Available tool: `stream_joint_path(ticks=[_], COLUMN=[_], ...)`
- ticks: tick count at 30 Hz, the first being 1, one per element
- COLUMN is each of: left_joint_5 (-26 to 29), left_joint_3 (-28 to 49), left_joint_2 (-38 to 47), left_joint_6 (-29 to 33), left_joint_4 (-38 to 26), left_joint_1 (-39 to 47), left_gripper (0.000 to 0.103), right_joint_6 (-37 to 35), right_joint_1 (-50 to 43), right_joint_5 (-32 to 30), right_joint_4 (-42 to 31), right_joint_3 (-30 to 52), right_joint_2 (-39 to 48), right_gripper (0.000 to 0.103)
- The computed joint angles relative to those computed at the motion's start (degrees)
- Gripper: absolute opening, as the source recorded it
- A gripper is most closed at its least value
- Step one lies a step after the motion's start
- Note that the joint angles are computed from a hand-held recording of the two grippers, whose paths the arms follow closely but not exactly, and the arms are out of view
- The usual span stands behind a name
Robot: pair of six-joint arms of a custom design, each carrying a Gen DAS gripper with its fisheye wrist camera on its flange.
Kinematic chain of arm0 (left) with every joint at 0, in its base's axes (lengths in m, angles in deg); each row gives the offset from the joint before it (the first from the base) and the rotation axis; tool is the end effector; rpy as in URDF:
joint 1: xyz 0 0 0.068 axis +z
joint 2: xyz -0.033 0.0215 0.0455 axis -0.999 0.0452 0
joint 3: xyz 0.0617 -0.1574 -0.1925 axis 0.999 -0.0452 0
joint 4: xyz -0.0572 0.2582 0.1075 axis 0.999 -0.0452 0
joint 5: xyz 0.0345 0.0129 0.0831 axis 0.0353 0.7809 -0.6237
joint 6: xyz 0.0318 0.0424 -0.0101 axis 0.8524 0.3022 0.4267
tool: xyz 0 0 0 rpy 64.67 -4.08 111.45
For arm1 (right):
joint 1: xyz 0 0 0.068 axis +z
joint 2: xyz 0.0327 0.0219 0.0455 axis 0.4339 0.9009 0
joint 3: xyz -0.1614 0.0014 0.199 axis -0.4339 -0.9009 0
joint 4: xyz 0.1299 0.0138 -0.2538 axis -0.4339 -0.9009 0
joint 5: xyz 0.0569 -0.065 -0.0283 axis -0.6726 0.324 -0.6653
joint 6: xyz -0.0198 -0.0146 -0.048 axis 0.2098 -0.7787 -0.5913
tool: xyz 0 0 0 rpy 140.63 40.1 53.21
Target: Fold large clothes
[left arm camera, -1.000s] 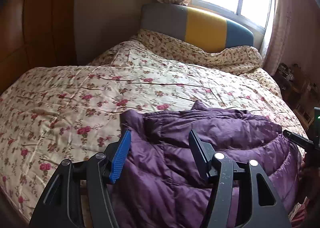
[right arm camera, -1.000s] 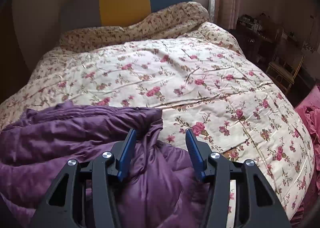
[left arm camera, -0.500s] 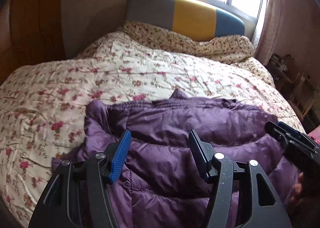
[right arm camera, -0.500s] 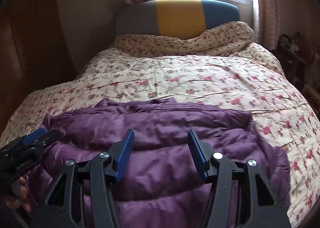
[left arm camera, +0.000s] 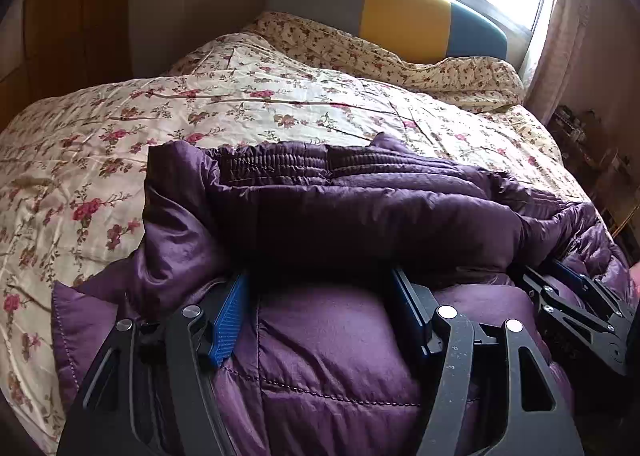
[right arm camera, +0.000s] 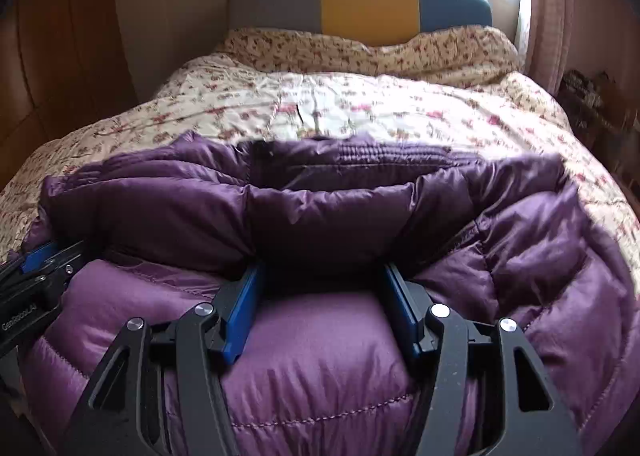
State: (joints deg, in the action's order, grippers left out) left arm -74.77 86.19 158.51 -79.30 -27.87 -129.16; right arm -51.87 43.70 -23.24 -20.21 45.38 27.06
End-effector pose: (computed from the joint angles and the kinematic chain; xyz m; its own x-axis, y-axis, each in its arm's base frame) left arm 0.2642 -0.2210 0.0574 -0.7302 -0.0090 -0.6832 0.1227 0.9819 -0.1440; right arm 0.2263 0.0642 0.0678 -0.7379 0.1010 -0.6673 0.1051 0.9939 0.0342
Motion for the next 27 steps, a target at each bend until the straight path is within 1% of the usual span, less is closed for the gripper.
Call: stream_joint_path(ticks=[4, 7, 8, 9, 10, 12, 13, 16, 17, 18, 19, 20, 21, 22, 25, 27], left_joint_5=[-0.59, 0.19, 1.48, 3.87, 5.16, 5.86, 5.63, 4.65, 3.87, 2.90, 2.01, 1.12, 0.75, 0.67, 1.75, 3.92], left_joint_3=[0.95, 0.98, 0.62, -0.49, -1.35, -4.60, -7.20, -14.95, -16.67, -19.48, -21.66, -23.69, -26.15, -28.54, -34.67, -38.31], left_joint_2=[1.24, 0.70, -0.04, -1.37, -2.48, -6.57, -9.51, -18.45, -20.62, -24.18, -27.17, -29.91, -33.08, -36.17, -44.55, -49.66], left_joint_6=[-0.13, -0.14, -0.07, 0.10, 0.04, -1.16, -2.13, -4.68, -5.23, -5.89, -6.49, -7.20, -8.04, -9.02, -10.76, -10.84], left_joint_4=[-0.47, -1.31, -1.47, -0.80, -0.54, -0.28, 0.51, 2.31, 2.25, 2.07, 1.55, 0.95, 0.24, -0.45, -3.04, -4.88], left_joint_1=[-0.09, 0.22, 0.71, 1.58, 2.12, 2.46, 2.45, 2.01, 1.66, 1.40, 1.23, 1.07, 1.35, 1.59, 3.75, 6.28], left_gripper=[0.065, 0.066, 0.067, 0.071, 0.071, 0.072, 0.074, 0.075, 0.075, 0.075, 0.075, 0.075, 0.075, 0.075, 0.075, 0.075], right_joint_6=[-0.34, -0.68, -1.05, -1.32, -1.95, -1.90, -2.11, -1.59, -1.53, -1.49, -1.50, -1.37, -1.06, -0.53, 2.01, 4.53], right_joint_1=[-1.49, -2.70, -3.57, -4.07, -4.65, -3.59, -3.44, -3.47, -3.63, -3.41, -3.10, -2.67, -2.16, -1.22, 3.59, 8.47], right_joint_5=[-1.97, -4.02, -5.80, -7.28, -8.77, -7.76, -7.49, -7.55, -7.72, -7.54, -7.42, -7.43, -7.60, -7.38, -6.35, -4.27], right_joint_4=[-0.23, -2.48, -3.50, -4.67, -6.05, -9.32, -11.30, -16.69, -20.02, -23.09, -26.03, -29.22, -32.32, -35.70, -44.91, -48.48], right_joint_3=[0.04, 0.37, 0.32, 0.29, -0.11, -1.44, -2.45, -4.98, -6.22, -7.16, -7.77, -8.28, -8.78, -9.42, -10.30, -10.53], right_joint_2=[0.15, -1.44, -2.61, -3.98, -6.06, -11.50, -15.16, -24.57, -29.81, -34.34, -38.17, -42.00, -45.89, -50.41, -61.07, -64.53], right_gripper=[0.058, 0.059, 0.061, 0.066, 0.072, 0.076, 0.076, 0.075, 0.075, 0.070, 0.057, 0.051, 0.041, 0.034, 0.023, 0.020])
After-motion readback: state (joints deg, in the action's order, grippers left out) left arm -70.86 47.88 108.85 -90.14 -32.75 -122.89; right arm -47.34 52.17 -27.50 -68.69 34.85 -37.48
